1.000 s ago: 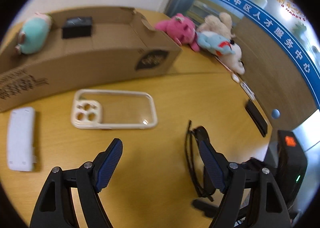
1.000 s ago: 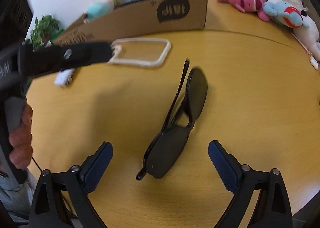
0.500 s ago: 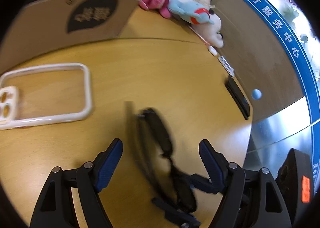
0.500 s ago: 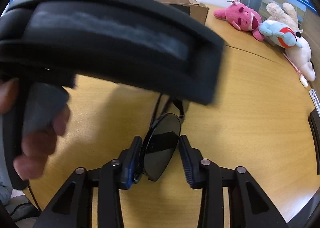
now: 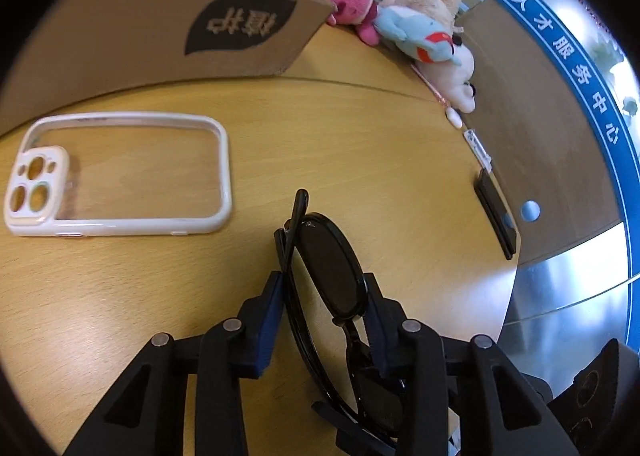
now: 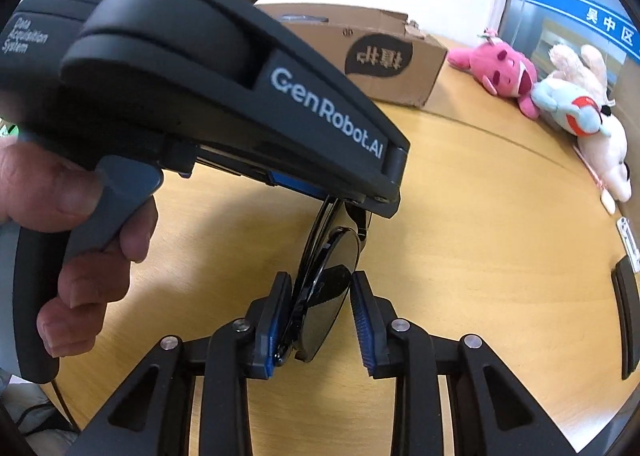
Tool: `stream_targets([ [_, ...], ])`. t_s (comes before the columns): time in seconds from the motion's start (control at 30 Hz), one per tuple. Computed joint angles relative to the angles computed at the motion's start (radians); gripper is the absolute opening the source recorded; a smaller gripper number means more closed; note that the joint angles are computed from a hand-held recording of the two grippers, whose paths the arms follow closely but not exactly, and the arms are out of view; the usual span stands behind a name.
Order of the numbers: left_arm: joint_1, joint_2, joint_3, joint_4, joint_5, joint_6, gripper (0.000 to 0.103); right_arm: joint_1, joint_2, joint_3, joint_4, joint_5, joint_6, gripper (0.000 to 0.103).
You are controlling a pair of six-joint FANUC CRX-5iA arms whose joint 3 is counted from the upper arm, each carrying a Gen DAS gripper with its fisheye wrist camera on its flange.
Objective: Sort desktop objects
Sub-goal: 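Reach the right gripper to the black sunglasses and close on them, then carry the sunglasses over the cardboard box and open the right gripper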
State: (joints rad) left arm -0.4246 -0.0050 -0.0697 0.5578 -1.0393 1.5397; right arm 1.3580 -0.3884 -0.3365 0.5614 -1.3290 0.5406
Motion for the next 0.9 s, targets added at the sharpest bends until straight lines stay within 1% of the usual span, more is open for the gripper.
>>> stream_targets([
  [0.13, 0.001, -0.01, 0.037, -0.032, 0.009, 0.012, 0.037, 0.006, 0.005, 0.022, 0.039, 0.005, 0.001, 0.029],
  [0.33, 0.031, -0.011, 0.128, -0.047, 0.016, -0.019, 0.037, -0.04, 0.041, 0.102, 0.107, 0.051, 0.052, 0.029],
  [0.53, 0.067, 0.057, 0.328, -0.095, -0.018, -0.051, 0.037, -0.128, 0.129, 0.23, 0.17, 0.136, 0.159, 0.029],
  [0.67, 0.107, 0.118, 0.474, -0.112, -0.057, -0.062, 0.037, -0.201, 0.208, 0.355, 0.145, 0.196, 0.256, 0.03],
  [0.8, 0.148, 0.207, 0.645, -0.117, -0.109, -0.065, 0.037, -0.296, 0.295, 0.504, 0.06, 0.254, 0.38, 0.031],
  [0.9, 0.173, 0.284, 0.782, -0.126, -0.158, -0.06, 0.037, -0.357, 0.378, 0.637, -0.011, 0.268, 0.471, 0.031],
])
